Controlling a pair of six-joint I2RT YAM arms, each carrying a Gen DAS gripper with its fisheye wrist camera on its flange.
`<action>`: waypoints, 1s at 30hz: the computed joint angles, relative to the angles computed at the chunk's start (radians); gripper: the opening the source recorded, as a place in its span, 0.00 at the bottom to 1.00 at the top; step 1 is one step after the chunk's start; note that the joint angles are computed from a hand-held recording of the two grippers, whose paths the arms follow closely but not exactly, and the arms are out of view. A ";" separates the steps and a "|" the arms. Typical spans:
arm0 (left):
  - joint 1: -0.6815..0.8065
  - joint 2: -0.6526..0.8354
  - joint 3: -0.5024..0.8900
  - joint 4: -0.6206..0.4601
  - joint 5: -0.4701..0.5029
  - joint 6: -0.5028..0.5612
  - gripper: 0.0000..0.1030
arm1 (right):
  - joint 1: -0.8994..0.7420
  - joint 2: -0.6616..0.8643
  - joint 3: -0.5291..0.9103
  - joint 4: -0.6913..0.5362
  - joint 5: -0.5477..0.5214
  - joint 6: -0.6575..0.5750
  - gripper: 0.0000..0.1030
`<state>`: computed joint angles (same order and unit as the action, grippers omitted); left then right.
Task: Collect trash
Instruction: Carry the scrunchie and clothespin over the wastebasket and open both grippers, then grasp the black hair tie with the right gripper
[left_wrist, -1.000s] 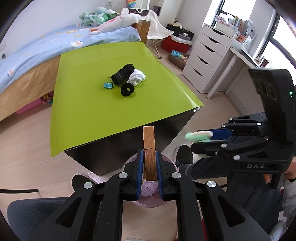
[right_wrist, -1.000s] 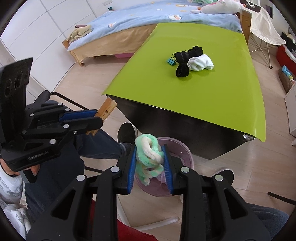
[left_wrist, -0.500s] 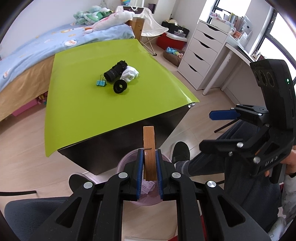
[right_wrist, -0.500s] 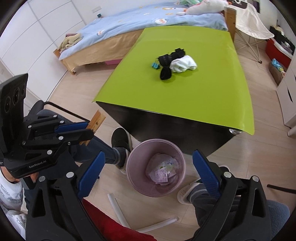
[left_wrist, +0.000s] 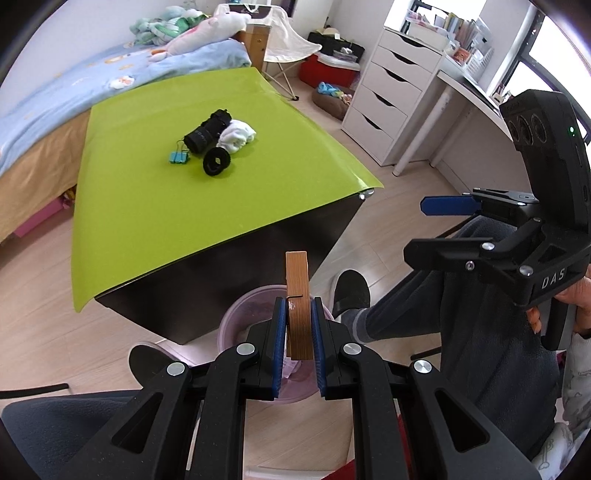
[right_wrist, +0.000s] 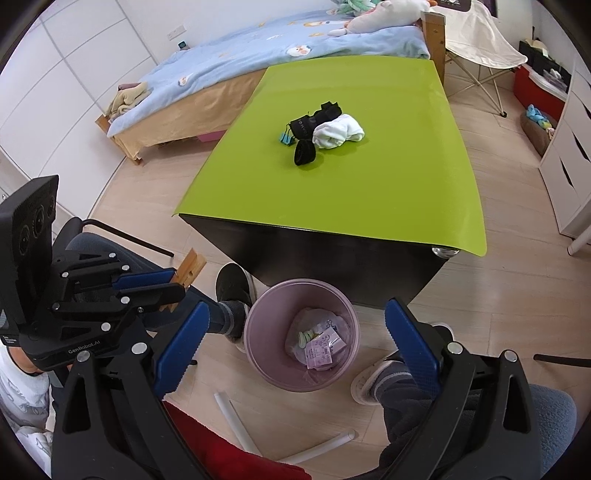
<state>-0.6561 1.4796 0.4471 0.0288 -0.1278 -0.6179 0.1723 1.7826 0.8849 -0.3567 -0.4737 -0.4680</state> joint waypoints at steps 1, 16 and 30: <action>0.000 0.001 0.001 0.003 0.002 0.001 0.16 | -0.003 -0.001 0.000 -0.001 -0.002 -0.001 0.92; 0.013 0.017 0.038 -0.086 -0.100 -0.040 0.93 | -0.015 0.010 0.006 -0.002 -0.009 0.003 0.92; 0.155 -0.041 -0.025 -0.032 -0.039 -0.004 0.93 | 0.041 0.063 0.088 0.012 -0.007 0.048 0.93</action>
